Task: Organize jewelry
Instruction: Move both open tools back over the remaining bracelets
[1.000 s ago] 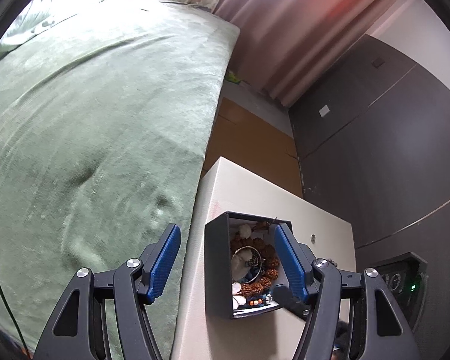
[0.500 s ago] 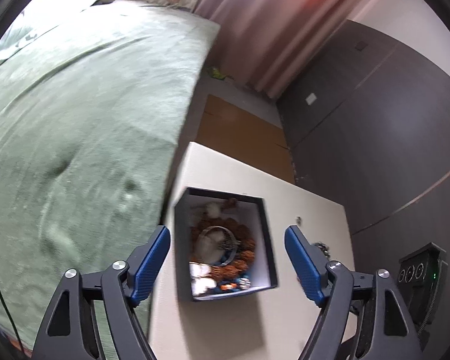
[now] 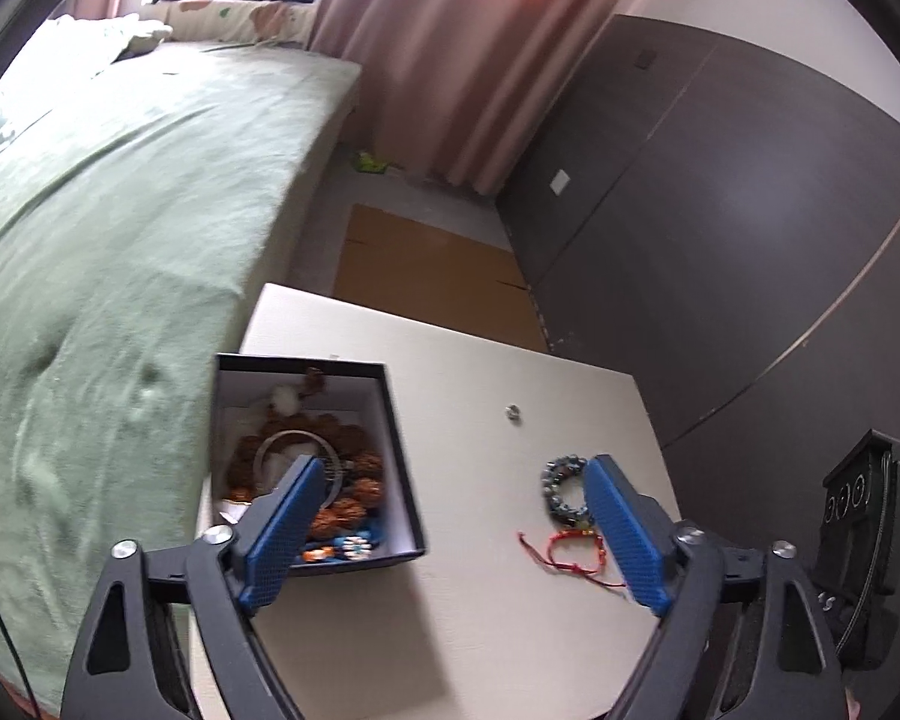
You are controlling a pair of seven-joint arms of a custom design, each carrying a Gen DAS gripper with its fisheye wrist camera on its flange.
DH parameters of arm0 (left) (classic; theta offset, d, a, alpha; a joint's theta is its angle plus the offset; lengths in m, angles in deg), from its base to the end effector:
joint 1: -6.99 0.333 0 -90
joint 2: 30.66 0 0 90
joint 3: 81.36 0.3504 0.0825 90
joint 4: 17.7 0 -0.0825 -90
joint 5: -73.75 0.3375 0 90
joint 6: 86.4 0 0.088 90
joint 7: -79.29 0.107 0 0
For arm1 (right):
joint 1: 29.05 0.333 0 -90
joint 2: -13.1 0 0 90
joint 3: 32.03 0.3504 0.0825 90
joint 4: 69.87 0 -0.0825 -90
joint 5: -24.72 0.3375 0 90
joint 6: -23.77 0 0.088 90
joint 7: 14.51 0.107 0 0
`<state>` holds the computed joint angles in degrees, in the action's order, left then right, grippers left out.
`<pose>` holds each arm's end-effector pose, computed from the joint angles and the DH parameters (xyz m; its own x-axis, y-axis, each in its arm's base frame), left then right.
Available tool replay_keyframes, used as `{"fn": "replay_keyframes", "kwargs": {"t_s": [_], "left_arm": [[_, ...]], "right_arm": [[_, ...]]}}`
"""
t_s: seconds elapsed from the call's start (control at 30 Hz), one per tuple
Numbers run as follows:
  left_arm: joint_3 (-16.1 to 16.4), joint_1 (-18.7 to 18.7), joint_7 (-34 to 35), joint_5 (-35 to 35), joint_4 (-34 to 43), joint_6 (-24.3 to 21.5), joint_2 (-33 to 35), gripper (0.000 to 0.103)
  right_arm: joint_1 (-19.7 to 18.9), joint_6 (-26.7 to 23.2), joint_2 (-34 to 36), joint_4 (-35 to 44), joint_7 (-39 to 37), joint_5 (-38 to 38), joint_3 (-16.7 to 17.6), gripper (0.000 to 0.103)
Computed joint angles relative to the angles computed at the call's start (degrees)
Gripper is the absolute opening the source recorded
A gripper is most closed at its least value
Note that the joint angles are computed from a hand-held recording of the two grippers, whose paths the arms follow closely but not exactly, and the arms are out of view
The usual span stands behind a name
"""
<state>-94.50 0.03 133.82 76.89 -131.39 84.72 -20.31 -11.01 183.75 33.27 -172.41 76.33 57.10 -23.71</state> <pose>0.5725 -0.2024 0.5366 0.0642 -0.9038 0.4231 -0.7256 -0.3334 -0.6020 0.6055 0.2577 0.4834 0.0862 -0.8618 -0.4998 -0.8747 0.1748 -0.4521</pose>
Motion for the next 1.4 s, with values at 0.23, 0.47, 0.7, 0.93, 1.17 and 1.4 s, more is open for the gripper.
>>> {"fn": "replay_keyframes", "kwargs": {"t_s": [0.23,0.47,0.7,0.93,1.17,1.4], "left_arm": [[1.02,-2.94,-3.16,5.36,2.64,-0.84,2.24,0.100],[3.06,-6.27,-7.60,11.57,4.95,-0.42,3.82,0.103],[0.91,-5.95,-5.86,10.78,8.66,-3.88,6.60,0.103],[0.14,-6.69,-4.36,9.67,13.55,-8.73,10.13,0.103],[0.57,-8.60,-3.33,9.77,20.00,-15.13,14.61,0.094],[-0.13,-9.07,0.55,7.52,31.06,-24.56,21.73,0.058]], "right_arm": [[-1.03,1.64,-3.38,-4.55,3.22,-0.99,-2.59,0.102],[-2.75,0.01,-4.18,-5.35,4.04,-1.83,-3.03,0.103],[-3.88,0.02,-4.53,-5.87,4.21,-1.65,-3.68,0.103],[-3.36,-1.71,-3.84,-5.07,10.90,-5.51,-6.27,0.103],[-4.36,-1.20,-3.49,-4.62,14.49,-9.22,-6.52,0.103],[-6.86,-1.49,-1.82,-1.78,10.48,-4.85,-4.23,0.100]]}}
